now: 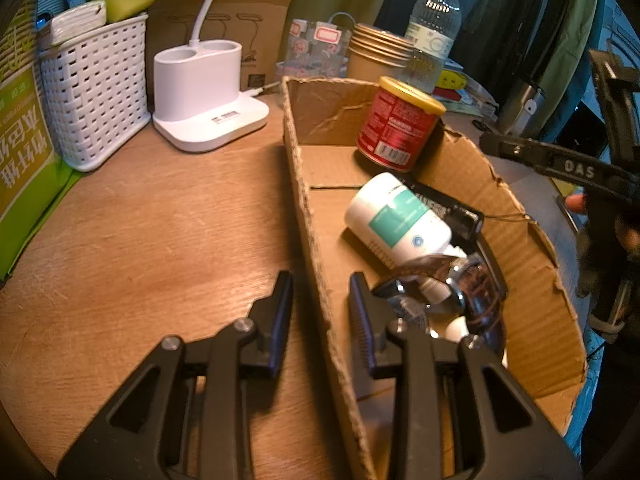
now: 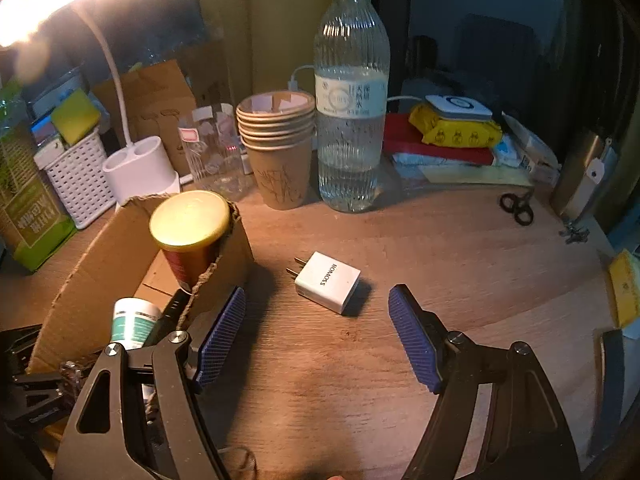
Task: Organize rigid objects
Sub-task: 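Move the right gripper to the white charger plug and close on it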
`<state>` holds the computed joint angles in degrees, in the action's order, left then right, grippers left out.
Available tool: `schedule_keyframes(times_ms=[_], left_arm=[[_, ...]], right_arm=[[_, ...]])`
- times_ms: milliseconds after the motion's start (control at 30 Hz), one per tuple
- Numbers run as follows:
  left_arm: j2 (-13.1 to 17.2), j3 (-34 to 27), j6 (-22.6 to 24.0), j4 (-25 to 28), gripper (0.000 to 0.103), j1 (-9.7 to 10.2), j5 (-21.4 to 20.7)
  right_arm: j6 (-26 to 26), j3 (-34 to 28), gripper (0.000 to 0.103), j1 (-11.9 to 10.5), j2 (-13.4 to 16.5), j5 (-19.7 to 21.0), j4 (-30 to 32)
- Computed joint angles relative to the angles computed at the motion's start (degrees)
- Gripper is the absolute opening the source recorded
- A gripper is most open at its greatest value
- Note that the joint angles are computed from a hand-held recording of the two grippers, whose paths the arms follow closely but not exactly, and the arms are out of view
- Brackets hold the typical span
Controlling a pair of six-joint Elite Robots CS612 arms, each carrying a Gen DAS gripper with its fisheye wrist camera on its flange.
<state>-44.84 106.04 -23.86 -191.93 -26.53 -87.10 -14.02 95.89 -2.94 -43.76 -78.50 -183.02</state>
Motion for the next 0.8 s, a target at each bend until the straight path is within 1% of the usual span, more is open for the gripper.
schedule_keyframes(times_ms=[300, 500, 633, 800], left_arm=[[0.0, 0.0, 0.0, 0.0, 0.031, 0.0, 0.0], [0.0, 0.01, 0.01, -0.01, 0.031, -0.02, 0.02], [0.0, 0.01, 0.0, -0.02, 0.031, -0.02, 0.01], [0.0, 0.01, 0.0, -0.02, 0.031, -0.01, 0.0]], right_arm=[[-0.46, -2.09, 0.077, 0.09, 1.65, -0.32, 2.25], [-0.64, -3.08, 0.077, 0.11, 2.28, 0.14, 3.22], [-0.47, -3.81, 0.077, 0.17, 2.67, -0.7, 3.86], [-0.72, -4.5, 0.077, 0.17, 3.07, -0.82, 4.6]])
